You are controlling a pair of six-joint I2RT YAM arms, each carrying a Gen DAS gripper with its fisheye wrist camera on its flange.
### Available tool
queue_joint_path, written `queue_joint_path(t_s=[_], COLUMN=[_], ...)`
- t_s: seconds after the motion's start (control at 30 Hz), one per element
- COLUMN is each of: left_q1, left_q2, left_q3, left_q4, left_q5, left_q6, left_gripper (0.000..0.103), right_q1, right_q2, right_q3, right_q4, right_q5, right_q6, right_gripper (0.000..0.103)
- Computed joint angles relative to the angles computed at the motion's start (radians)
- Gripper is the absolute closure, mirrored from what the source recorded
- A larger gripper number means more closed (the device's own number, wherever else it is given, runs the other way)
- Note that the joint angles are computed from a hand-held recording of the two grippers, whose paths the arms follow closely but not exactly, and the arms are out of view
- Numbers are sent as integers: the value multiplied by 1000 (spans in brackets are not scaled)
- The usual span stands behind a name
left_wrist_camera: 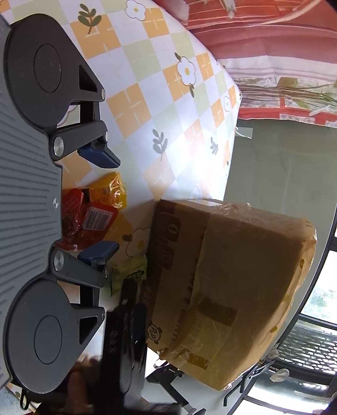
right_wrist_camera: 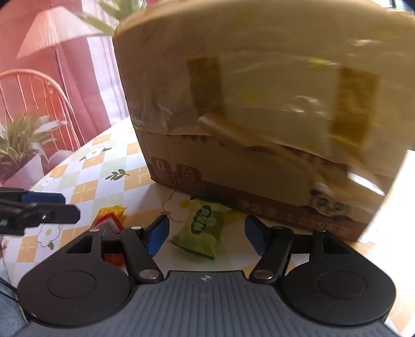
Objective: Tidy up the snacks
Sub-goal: 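Move both tools back to the remaining small candies by the taped box, then grasp the yellow candy with the left tool while the right tool grasps the green-wrapped pastry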
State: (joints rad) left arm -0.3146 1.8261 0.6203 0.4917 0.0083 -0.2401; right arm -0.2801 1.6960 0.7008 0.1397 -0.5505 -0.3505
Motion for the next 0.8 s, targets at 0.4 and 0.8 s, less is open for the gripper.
queue_joint_path(t_s=[0.4, 0.8], left_q1=[-6, -8], left_q2=[44, 82], left_q3=[-11, 64], left_q4=[28, -66], left_q5=[25, -110], left_q6=[-15, -41], left_gripper=[51, 57], right_q1=[53, -153], right_q2=[93, 33], right_q3=[-3, -178], right_q4=[81, 192], right_q5=[82, -93], right_q6=[48, -58], right_gripper=[61, 62])
